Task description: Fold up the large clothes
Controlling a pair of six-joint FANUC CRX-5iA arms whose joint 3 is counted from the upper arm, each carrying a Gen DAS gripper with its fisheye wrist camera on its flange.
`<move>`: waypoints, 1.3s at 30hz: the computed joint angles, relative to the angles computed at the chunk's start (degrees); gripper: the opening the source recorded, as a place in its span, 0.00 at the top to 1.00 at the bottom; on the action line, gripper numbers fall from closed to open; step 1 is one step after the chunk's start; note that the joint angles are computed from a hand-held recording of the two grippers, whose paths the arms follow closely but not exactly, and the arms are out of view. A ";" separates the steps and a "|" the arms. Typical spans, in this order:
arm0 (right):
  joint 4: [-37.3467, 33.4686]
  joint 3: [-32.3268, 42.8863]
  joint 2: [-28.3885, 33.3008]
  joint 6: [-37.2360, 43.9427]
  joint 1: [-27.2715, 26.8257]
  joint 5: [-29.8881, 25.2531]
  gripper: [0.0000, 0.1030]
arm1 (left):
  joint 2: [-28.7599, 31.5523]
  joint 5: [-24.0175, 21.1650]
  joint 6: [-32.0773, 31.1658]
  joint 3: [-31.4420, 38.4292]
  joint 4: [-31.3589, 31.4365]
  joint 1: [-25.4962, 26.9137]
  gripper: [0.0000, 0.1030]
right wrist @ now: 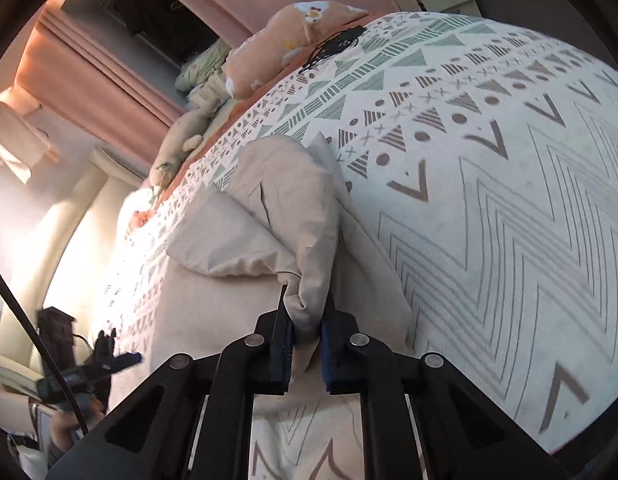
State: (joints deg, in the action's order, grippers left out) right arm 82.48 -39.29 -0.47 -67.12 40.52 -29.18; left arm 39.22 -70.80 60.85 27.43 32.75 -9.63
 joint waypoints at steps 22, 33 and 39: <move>-28.94 23.42 7.53 48.95 7.75 -19.74 0.29 | -0.07 2.01 -1.25 -1.74 4.60 0.99 0.42; -45.35 47.66 24.30 81.80 1.78 -19.53 0.29 | 3.27 3.61 3.00 2.85 5.04 1.32 0.42; -53.63 67.41 37.55 97.93 -0.80 -29.25 0.29 | 5.57 2.46 3.97 5.57 4.96 1.87 0.42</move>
State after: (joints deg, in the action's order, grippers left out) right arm 28.86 28.12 37.08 30.81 39.73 -58.44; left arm 44.79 -68.34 64.82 33.00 37.71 -7.76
